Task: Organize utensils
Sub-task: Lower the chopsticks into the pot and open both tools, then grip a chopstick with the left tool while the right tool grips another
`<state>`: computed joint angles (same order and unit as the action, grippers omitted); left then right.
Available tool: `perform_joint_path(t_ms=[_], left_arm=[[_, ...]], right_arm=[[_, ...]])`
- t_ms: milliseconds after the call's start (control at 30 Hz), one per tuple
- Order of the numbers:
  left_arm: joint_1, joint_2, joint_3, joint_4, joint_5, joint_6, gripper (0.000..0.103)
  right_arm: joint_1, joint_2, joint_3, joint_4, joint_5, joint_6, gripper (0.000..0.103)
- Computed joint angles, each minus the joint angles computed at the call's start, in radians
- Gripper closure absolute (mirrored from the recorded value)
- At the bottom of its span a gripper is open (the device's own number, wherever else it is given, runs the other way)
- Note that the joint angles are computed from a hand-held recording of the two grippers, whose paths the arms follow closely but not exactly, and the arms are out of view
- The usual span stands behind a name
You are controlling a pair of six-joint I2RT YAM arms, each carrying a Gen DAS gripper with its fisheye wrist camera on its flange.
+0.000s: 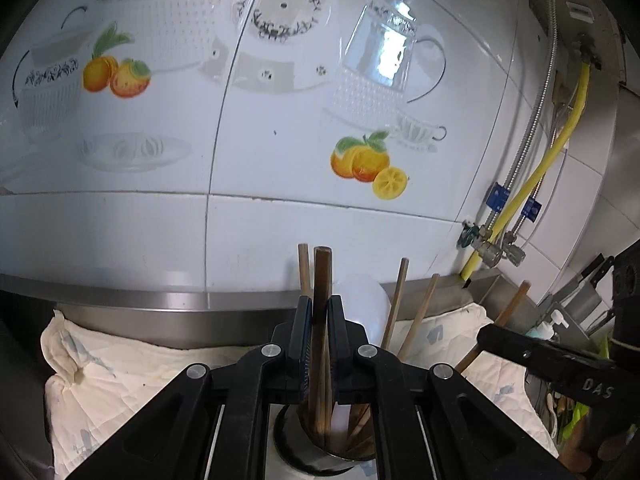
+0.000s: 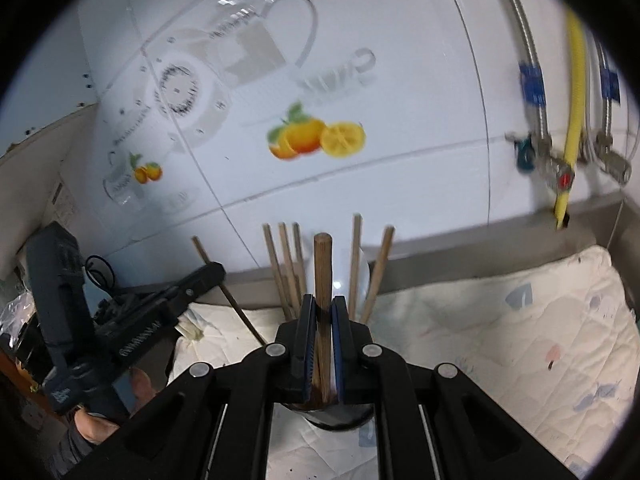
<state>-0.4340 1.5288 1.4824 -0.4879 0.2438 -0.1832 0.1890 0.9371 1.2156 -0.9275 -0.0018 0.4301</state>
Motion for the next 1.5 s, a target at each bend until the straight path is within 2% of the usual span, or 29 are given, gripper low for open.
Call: perform_joint_path(t_ms=[133, 200, 267, 333, 600, 633, 733, 767, 933, 1167, 1267, 1400, 1500], left_arm=[[0.005, 0.013, 0.017, -0.020, 0.004, -0.005, 0.094], [0.007, 0.016, 0.023, -0.031, 0.001, -0.005, 0.094], [0.009, 0.020, 0.030, -0.040, 0.000, -0.007, 0.094], [0.010, 0.023, 0.037, -0.047, 0.000, -0.007, 0.093], [0.009, -0.019, 0.021, -0.090, -0.016, 0.005, 0.090], [0.008, -0.033, 0.013, -0.097, -0.020, 0.004, 0.087], [0.005, -0.084, -0.029, -0.100, -0.042, -0.004, 0.065], [0.004, -0.105, -0.047, -0.100, -0.050, -0.006, 0.063], [0.008, -0.177, -0.107, -0.141, -0.042, -0.026, 0.063], [-0.050, -0.267, -0.177, -0.202, -0.089, -0.043, 0.063], [-0.094, -0.299, -0.201, -0.231, -0.120, -0.050, 0.063], [-0.153, -0.329, -0.225, -0.265, -0.152, -0.065, 0.063], [-0.193, -0.348, -0.246, -0.283, -0.166, -0.080, 0.063]], right_arm=[[-0.038, 0.005, -0.005, -0.019, -0.044, -0.018, 0.092], [-0.038, 0.007, -0.005, -0.024, -0.039, -0.026, 0.086], [-0.030, 0.001, -0.005, -0.029, -0.031, -0.030, 0.063], [-0.003, -0.012, -0.003, -0.037, 0.008, -0.034, 0.059], [-0.044, -0.075, -0.008, -0.125, -0.033, -0.077, 0.059], [-0.059, -0.088, -0.012, -0.142, -0.044, -0.087, 0.059], [-0.134, -0.137, -0.037, -0.214, -0.092, -0.137, 0.059], [-0.157, -0.151, -0.049, -0.230, -0.106, -0.151, 0.059], [-0.379, -0.238, -0.135, -0.349, -0.223, -0.297, 0.059], [-0.663, -0.306, -0.253, -0.487, -0.368, -0.541, 0.059], [-0.679, -0.329, -0.303, -0.511, -0.372, -0.567, 0.063], [-0.605, -0.358, -0.382, -0.491, -0.333, -0.500, 0.072], [-0.639, -0.357, -0.423, -0.486, -0.347, -0.512, 0.076]])
